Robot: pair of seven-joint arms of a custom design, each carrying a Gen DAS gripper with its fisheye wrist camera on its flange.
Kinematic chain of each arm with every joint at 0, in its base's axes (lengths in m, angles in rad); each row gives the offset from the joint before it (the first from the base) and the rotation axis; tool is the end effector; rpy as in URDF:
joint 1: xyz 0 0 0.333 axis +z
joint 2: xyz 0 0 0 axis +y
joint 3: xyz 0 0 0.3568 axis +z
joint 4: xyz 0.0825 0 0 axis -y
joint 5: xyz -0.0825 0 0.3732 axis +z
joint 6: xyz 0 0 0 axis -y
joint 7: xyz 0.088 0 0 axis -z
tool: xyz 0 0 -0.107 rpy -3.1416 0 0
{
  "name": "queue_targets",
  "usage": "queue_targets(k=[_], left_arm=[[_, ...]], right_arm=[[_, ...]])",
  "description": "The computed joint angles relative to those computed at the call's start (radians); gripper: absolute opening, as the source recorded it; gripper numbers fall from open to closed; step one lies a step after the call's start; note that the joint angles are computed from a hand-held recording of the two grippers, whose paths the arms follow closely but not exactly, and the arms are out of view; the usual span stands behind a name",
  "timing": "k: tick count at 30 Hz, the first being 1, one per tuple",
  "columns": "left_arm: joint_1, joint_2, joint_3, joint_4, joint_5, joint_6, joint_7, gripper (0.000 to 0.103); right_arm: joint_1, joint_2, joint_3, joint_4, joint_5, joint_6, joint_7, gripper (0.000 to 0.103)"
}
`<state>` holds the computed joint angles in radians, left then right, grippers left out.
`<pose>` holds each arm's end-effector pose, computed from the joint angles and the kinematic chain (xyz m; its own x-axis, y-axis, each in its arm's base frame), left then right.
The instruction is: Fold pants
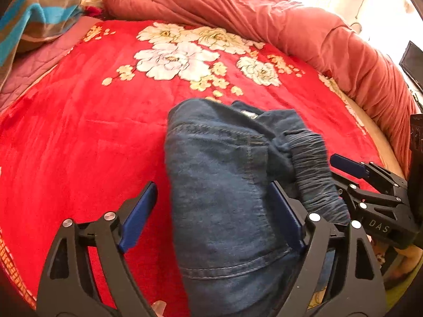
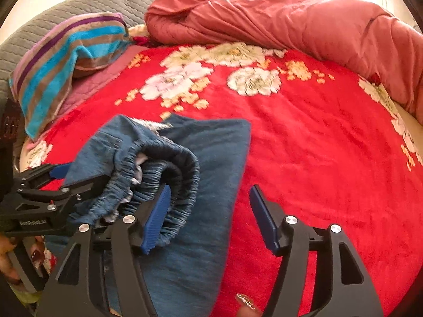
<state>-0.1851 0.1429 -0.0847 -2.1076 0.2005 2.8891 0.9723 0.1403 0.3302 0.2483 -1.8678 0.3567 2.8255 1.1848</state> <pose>0.5837 -0.1712 0.4701 0.0863 -0.9738 0.2106 -0.8037 -0.1930 -0.5629 0.6384 0.2220 0.4586 0.4566 -0.8790 -0.1371 -0.7351 -0.2860 -0.6146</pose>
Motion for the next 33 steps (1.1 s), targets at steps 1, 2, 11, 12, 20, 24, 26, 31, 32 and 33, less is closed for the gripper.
queue_targets(k=[1,2,11,12,20,24,26,31,32,33], left_arm=[[0.000,0.000,0.000,-0.003,-0.002,0.000,0.000,0.078],[0.000,0.002,0.000,-0.003,0.000,-0.005,0.000,0.078],[-0.010,0.001,0.011,-0.016,0.047,-0.012,-0.037,0.080],[-0.009,-0.002,0.010,-0.019,0.047,-0.011,-0.040,0.080],[0.000,-0.062,0.004,-0.068,0.124,0.011,-0.130,0.082],[0.014,-0.108,-0.009,-0.095,0.224,0.016,-0.220,0.090],[0.031,-0.136,-0.024,-0.111,0.273,0.015,-0.268,0.093],[0.083,-0.209,-0.081,-0.152,0.347,-0.009,-0.348,0.093],[0.094,-0.220,-0.093,-0.159,0.353,-0.009,-0.354,0.093],[0.102,-0.237,-0.103,-0.172,0.354,-0.010,-0.357,0.093]], right_arm=[[0.018,0.005,-0.023,0.001,-0.032,-0.005,0.027,0.062],[0.027,0.010,-0.035,0.000,-0.054,-0.007,0.043,0.064],[0.011,0.020,-0.029,-0.004,-0.067,-0.022,0.080,0.073],[0.013,0.015,-0.031,-0.008,-0.071,-0.021,0.087,0.075],[-0.037,-0.068,0.026,-0.104,0.020,0.072,0.008,0.089],[-0.044,-0.119,0.037,-0.150,0.099,0.104,-0.061,0.095],[-0.044,-0.143,0.041,-0.170,0.151,0.119,-0.107,0.098],[-0.024,-0.211,0.034,-0.224,0.300,0.153,-0.234,0.098],[-0.018,-0.224,0.032,-0.234,0.333,0.159,-0.264,0.098],[-0.013,-0.242,0.033,-0.247,0.377,0.167,-0.305,0.098]])
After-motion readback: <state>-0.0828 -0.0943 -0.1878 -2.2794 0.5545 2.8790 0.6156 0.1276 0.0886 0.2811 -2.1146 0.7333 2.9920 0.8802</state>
